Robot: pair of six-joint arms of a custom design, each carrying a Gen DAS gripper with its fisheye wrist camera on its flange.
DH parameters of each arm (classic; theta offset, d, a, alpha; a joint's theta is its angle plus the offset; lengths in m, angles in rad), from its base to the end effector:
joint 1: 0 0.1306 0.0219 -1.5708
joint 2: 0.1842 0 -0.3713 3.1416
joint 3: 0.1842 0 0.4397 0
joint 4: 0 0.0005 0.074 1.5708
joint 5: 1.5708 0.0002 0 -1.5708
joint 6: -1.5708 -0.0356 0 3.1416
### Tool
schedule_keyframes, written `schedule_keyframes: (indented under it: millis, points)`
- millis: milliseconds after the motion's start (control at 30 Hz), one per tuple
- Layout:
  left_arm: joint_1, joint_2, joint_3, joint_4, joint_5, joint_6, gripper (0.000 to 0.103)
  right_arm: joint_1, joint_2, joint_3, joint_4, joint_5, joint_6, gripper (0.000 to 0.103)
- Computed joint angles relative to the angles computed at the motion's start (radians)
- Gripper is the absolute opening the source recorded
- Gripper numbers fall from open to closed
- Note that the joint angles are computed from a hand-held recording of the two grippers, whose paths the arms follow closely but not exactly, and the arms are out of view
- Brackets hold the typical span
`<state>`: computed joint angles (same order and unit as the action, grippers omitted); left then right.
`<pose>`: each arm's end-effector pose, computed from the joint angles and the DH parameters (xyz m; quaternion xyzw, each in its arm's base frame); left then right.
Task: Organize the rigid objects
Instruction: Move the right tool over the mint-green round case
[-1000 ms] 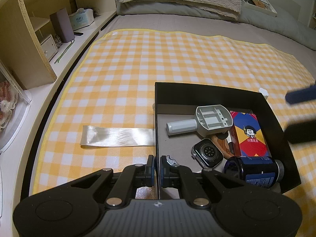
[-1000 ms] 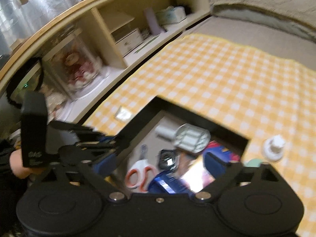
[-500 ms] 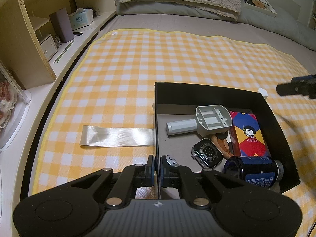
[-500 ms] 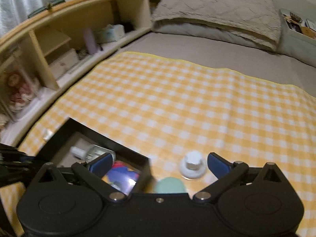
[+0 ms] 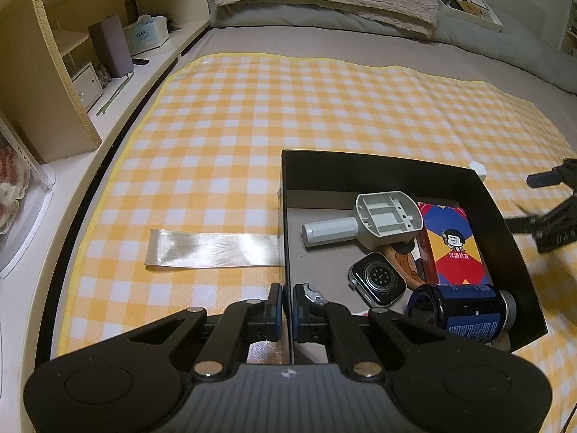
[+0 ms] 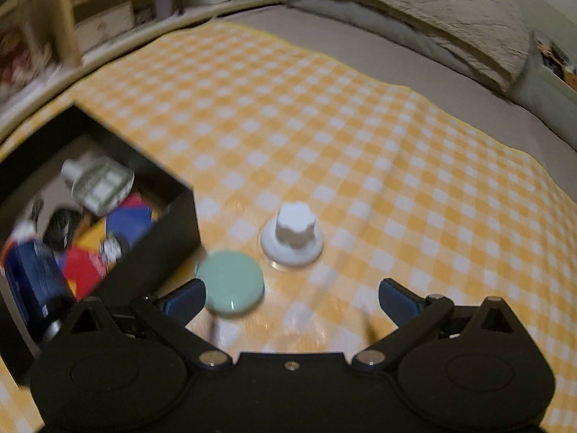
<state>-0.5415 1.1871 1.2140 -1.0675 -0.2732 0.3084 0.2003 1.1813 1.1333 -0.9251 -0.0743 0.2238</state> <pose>0.3838 -0.2202 0.4128 0.0758 0.9537 0.0127 0.2907 0.4375 0.0910 0.3824 -0.2117 0.9313 0.0320 0.2946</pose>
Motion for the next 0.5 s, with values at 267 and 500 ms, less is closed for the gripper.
schedule_keyframes:
  millis: [267, 500]
  points:
    - [-0.003, 0.001, 0.001, -0.003, -0.003, 0.003, 0.006, 0.007, -0.02, -0.056, 0.06, -0.026, 0.135, 0.102]
    - [-0.002, 0.0, 0.001, 0.0, 0.004, 0.004, 0.006, 0.031, 0.021, -0.025, 0.05, -0.058, 0.13, 0.07]
